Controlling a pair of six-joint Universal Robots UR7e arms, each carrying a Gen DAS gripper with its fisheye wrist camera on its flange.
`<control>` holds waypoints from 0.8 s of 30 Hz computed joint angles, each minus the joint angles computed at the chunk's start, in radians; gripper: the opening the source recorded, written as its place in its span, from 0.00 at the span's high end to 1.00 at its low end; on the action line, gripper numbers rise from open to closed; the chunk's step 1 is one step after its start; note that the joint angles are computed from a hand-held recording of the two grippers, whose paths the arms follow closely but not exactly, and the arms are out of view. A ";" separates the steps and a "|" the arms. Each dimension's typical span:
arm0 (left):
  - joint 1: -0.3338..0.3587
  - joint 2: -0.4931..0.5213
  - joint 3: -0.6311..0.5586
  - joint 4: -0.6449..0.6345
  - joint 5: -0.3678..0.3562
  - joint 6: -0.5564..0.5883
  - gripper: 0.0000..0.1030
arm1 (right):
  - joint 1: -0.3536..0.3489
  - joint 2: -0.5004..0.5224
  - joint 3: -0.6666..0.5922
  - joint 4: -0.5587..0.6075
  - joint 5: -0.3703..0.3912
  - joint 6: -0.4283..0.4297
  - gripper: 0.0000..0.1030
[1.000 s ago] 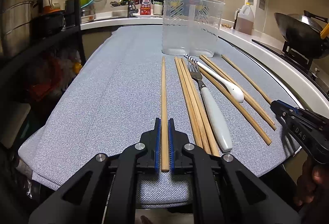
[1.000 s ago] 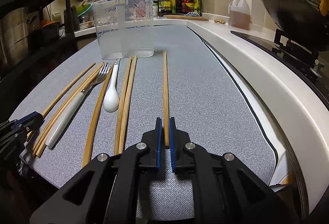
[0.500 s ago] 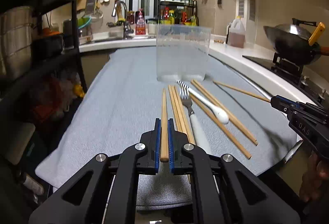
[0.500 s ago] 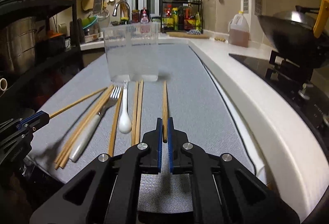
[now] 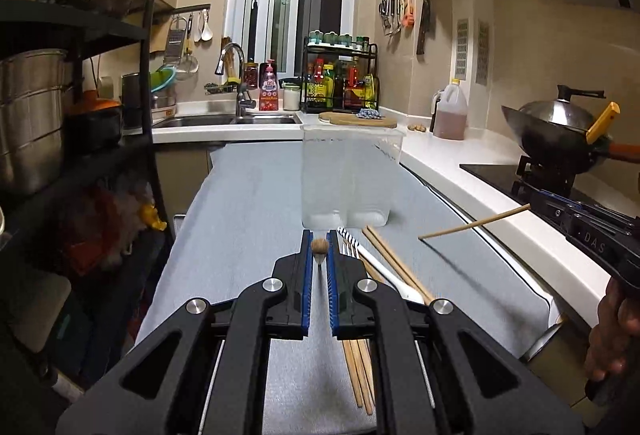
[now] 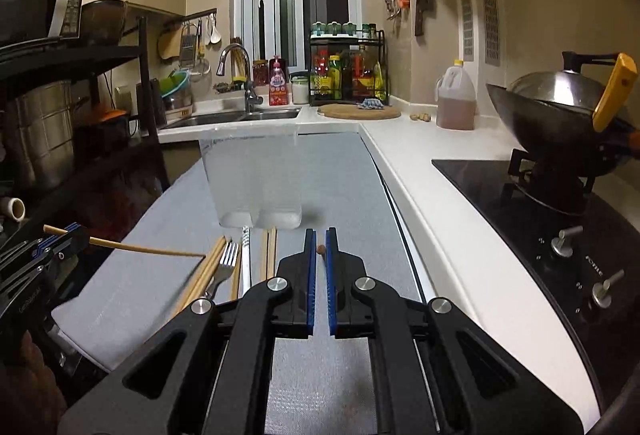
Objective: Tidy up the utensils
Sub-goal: 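Lift the held chopsticks with both tools and carry them over the clear cup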
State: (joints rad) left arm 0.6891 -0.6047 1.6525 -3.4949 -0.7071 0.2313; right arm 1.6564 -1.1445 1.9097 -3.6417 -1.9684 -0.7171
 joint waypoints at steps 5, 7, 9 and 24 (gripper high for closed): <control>0.007 -0.016 -0.047 0.072 -0.011 -0.027 0.94 | 0.032 0.006 -0.049 0.045 0.001 0.001 0.95; 0.011 -0.023 -0.075 0.117 -0.017 -0.047 0.94 | 0.047 0.014 -0.078 0.068 -0.010 0.005 0.95; 0.014 -0.025 -0.105 0.160 -0.013 -0.057 0.94 | 0.058 0.023 -0.114 0.113 -0.023 0.021 0.95; 0.033 -0.030 -0.367 0.608 -0.047 -0.173 0.94 | 0.112 0.070 -0.398 0.512 -0.089 0.109 0.95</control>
